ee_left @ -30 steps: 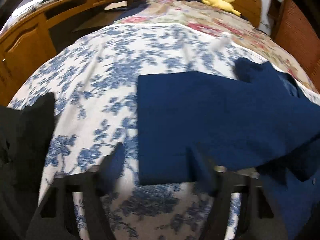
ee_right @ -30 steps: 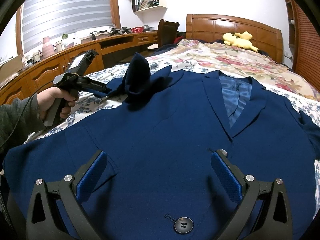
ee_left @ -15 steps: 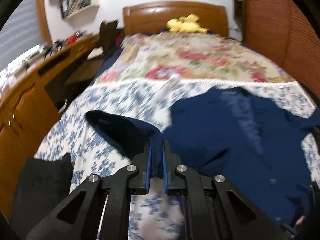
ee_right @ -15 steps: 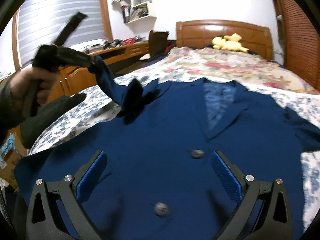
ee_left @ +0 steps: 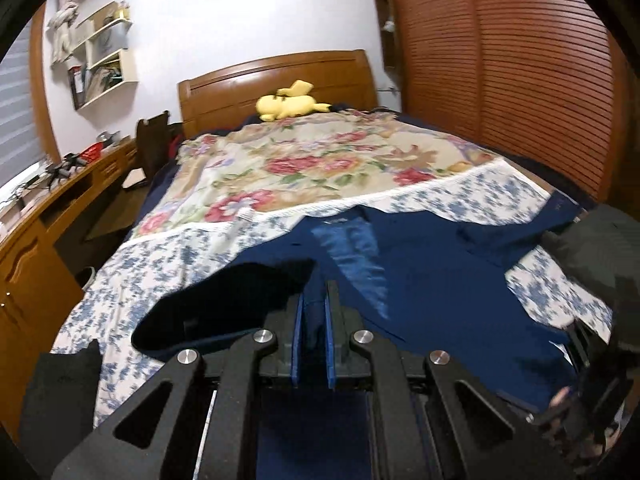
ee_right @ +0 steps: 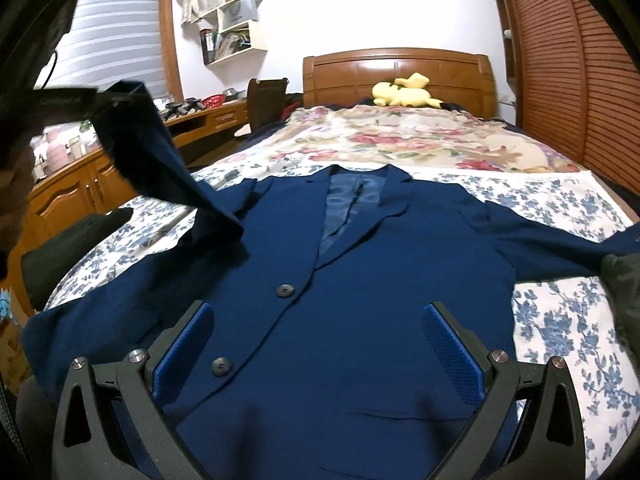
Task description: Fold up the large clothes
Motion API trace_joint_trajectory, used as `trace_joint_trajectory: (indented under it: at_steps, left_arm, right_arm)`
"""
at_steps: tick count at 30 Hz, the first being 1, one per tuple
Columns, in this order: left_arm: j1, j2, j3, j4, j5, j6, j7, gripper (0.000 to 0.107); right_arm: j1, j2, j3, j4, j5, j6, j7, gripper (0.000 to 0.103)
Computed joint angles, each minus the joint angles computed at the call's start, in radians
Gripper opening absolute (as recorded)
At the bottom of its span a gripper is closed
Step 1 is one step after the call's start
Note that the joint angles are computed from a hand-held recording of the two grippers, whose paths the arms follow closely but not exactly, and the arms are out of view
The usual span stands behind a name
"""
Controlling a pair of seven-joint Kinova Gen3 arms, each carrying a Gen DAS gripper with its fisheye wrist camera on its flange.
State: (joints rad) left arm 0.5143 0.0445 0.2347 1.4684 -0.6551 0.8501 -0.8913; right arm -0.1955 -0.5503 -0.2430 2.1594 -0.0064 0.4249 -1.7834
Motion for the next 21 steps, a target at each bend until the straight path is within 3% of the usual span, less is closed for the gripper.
trace_joint_trajectory:
  at_steps: [8, 13, 18, 21]
  left_arm:
    - [0.048, 0.001, 0.019, 0.093, -0.051, -0.001, 0.103, 0.010]
    - [0.043, -0.040, 0.033, 0.187, -0.080, -0.056, 0.178, 0.010]
    - [0.004, -0.114, 0.057, 0.286, -0.100, -0.137, 0.232, 0.024]
    - [-0.042, -0.163, 0.069, 0.338, -0.079, -0.197, 0.239, 0.046]
  right_arm:
    - [-0.010, 0.011, 0.012, -0.023, 0.000, 0.033, 0.001, 0.103]
    - [-0.016, 0.038, 0.010, -0.047, -0.001, 0.042, 0.004, 0.103]
    - [-0.016, 0.073, -0.006, -0.073, 0.000, 0.038, -0.010, 0.103]
    - [0.001, 0.094, -0.042, -0.082, 0.017, 0.035, -0.031, 0.103]
